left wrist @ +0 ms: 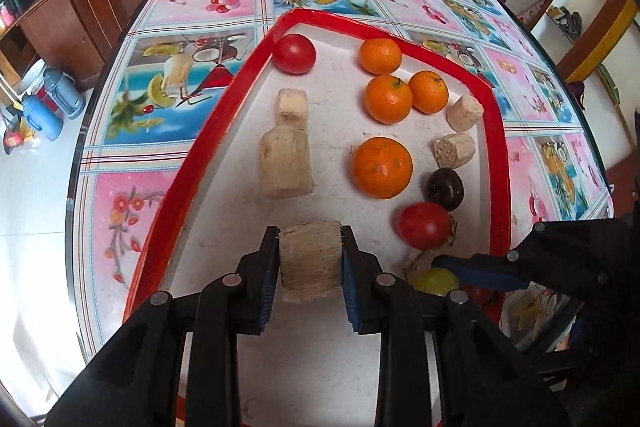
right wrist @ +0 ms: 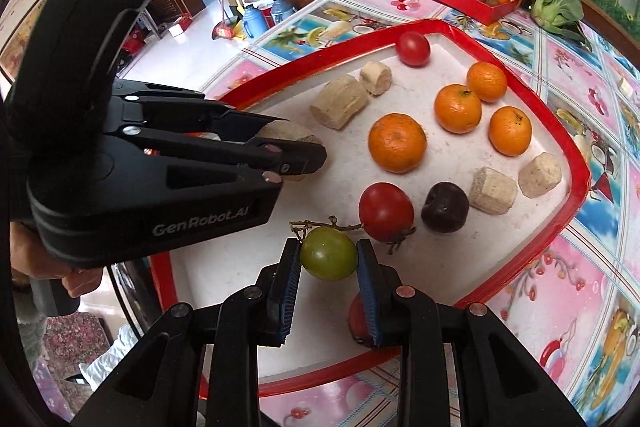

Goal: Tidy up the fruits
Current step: 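Carry the cream chunk and green fruit over the white tray with both tools, then open both tools to release the chunk and green fruit into the tray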

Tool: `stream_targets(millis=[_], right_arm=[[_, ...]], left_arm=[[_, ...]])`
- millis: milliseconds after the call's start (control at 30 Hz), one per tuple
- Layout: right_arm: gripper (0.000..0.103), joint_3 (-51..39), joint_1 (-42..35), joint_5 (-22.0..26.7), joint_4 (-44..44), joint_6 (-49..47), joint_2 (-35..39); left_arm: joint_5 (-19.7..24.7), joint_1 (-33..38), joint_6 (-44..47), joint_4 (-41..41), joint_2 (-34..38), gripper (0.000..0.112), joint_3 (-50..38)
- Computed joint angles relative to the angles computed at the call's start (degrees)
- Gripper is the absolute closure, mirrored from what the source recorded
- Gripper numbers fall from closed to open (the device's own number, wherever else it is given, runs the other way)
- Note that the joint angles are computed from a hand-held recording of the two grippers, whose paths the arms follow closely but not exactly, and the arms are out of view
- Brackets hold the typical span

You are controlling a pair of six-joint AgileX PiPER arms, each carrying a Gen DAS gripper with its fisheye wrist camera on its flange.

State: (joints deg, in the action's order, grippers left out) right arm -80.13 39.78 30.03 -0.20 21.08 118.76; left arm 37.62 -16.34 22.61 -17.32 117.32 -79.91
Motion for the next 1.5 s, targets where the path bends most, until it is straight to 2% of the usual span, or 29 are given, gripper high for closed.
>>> stream_targets(millis=[833,900,967,1133,1200,1267,1433,1500], right_arm=[[0.073,-0.8,0.6,0.7,-1.7,0.9,0.6],[0.068,-0.6,0.6,0.7,-1.1,0.5,0.3],[0.062,-0.1,0.8,0.6,-1.2,0.8,-0.3],[0.055,2.2,2.0,0.6,-4.0,3.9,-3.0],[0.054,3.6,2.6,0.5,-5.3,5.2,-4.6],[0.052,5.1,3.3,0.3,-7.4,7.4,-6.2],[0.047,9.4,5.1,-0.6,-12.8,13.2,-10.7],[0.044,11.3,5.6,-1.2,-14.5,15.1,-12.4]], left_arm=[[0.6,-0.9,-2.1,0.8,1.5,0.085,-1.4],[1.0,-0.8,-2.5,0.7,1.5,0.079,-1.5],[1.0,-0.6,-2.8,0.4,1.3,0.068,-1.2],[0.4,-0.8,-3.6,0.8,-0.2,0.067,0.2],[0.1,-0.9,-4.3,1.0,-0.9,0.061,1.0],[-1.5,-1.5,-5.9,2.3,-2.3,0.051,2.8],[-6.2,-2.6,-9.0,4.9,-6.4,0.05,7.9],[-8.7,-2.9,-10.5,6.0,-8.4,0.039,10.6]])
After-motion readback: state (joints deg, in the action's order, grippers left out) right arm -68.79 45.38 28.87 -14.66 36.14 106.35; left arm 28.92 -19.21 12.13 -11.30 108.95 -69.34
